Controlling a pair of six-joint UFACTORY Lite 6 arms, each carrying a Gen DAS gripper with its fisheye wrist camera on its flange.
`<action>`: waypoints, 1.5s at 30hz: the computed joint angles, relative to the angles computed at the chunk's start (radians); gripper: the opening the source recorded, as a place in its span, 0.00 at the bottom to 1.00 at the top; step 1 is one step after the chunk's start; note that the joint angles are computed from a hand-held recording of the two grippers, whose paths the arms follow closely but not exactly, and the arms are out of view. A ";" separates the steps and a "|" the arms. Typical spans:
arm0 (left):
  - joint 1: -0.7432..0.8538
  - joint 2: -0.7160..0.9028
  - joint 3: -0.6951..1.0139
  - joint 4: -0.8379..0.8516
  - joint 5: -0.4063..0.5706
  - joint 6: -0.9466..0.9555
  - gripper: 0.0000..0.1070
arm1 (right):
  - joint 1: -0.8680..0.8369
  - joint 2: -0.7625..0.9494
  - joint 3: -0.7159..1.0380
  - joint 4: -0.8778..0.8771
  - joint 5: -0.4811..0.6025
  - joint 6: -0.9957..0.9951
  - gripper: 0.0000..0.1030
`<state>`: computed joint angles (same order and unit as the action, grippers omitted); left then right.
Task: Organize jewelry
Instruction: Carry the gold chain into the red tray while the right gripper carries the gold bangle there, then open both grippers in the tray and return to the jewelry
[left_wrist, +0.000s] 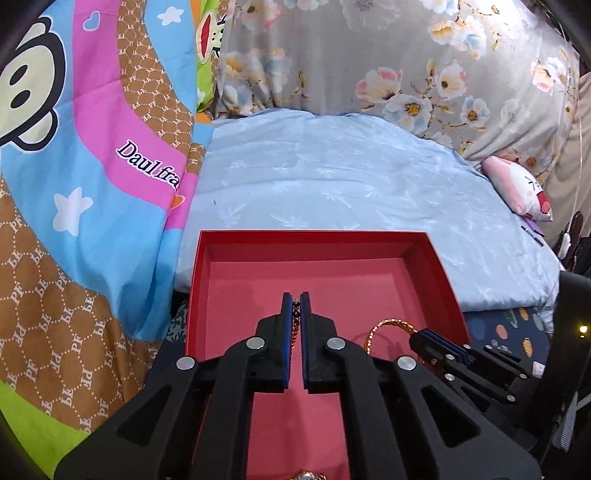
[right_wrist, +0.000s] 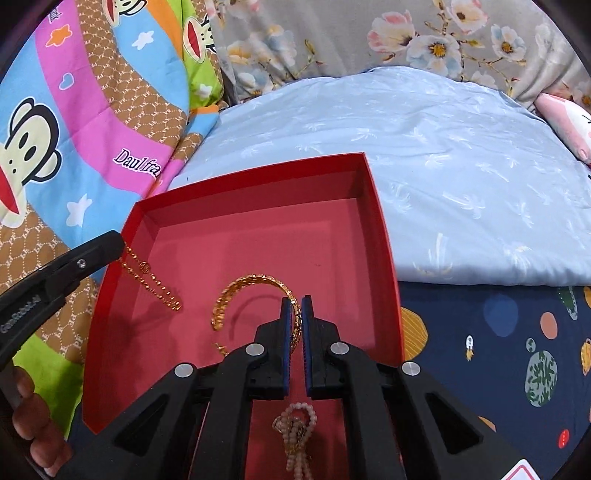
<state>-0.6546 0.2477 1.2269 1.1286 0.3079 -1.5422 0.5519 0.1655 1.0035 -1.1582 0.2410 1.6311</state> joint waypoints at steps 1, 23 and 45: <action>0.000 0.020 0.014 0.012 0.017 -0.015 0.04 | 0.004 0.005 0.004 -0.021 0.004 0.021 0.08; -0.356 -0.481 -0.463 -0.014 0.418 -0.234 0.62 | 0.561 -0.625 -0.461 0.054 0.451 0.259 0.36; -0.946 -0.721 -0.835 -0.253 0.664 -0.618 0.62 | 0.990 -0.497 -0.563 0.097 0.509 0.658 0.36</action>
<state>-1.6009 -0.4733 0.3919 0.8758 0.9723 -2.1598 1.5414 -0.3320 0.4410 -1.0616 0.7502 2.2890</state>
